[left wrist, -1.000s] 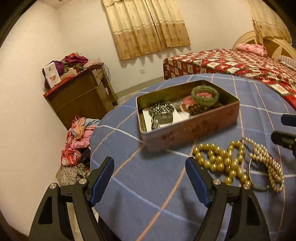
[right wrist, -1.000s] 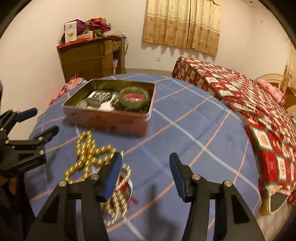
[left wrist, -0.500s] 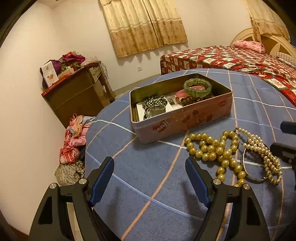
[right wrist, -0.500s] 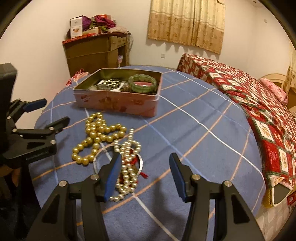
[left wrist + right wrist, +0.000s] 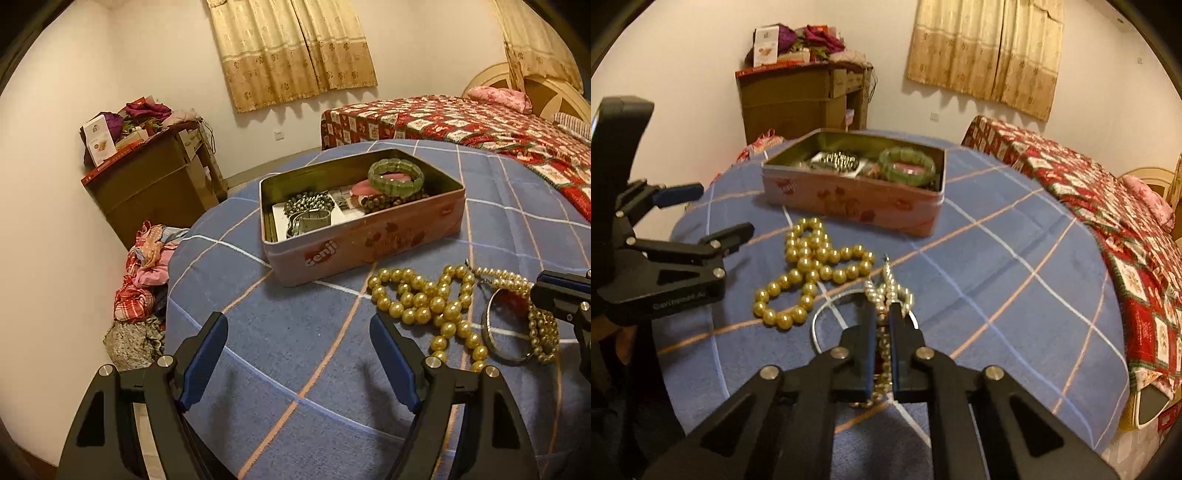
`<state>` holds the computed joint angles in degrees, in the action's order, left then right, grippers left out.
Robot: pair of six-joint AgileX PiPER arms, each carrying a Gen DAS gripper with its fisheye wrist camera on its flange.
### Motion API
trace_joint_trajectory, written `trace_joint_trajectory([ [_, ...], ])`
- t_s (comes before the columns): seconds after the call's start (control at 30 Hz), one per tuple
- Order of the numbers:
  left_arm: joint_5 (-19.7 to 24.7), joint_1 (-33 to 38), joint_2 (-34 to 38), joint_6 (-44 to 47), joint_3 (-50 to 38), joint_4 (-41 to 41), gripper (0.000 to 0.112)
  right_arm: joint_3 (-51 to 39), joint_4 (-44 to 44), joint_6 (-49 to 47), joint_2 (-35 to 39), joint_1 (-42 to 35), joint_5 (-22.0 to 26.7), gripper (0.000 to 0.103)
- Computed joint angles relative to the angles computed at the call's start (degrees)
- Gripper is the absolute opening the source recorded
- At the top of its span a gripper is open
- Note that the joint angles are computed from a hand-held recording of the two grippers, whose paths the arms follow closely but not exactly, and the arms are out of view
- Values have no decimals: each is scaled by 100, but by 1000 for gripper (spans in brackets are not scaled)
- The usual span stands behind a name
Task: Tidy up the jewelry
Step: 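Grasp the gold bead strand with the left gripper while the right lifts the pearl necklace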
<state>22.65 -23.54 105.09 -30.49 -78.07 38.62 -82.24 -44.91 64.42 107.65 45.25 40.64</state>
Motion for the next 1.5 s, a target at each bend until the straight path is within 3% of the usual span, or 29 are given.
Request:
trace_joint_trajectory([
  [0.33,150,-328,322,651,-653,-667,79,228,-701,848,-243,-236,214,8],
  [0.53,705,-627,926,882,-1382,-642,79,483,-685,1065,-313,-580,-4,8],
  [0.6,648,-581,932,993,-1399,-784,79,534,-654,1055,-313,-634,-76,8],
  [0.67,871,-525,1042,1379,-1601,-1178,79,571,-614,1053,-303,-678,-152,8],
  [0.7,943,-498,1077,1556,-1660,-1316,76,576,-586,1038,-292,-697,-191,8],
  [0.87,843,-229,1014,2663,-1536,-2453,27,628,-597,1044,-325,-692,-256,8],
  [1.03,673,-85,893,3202,-1284,-3087,22,632,-649,1100,-339,-637,-243,8],
  [1.33,199,49,343,3194,-793,-3101,21,695,-794,1251,-392,-640,-263,8],
  [1.37,197,90,311,3261,-800,-3171,19,695,-808,1256,-403,-638,-258,8],
  [1.4,208,130,280,3380,-815,-3316,10,696,-826,1274,-417,-631,-246,8],
  [1.5,224,214,201,3524,-837,-3454,10,691,-873,1303,-455,-635,-225,8],
])
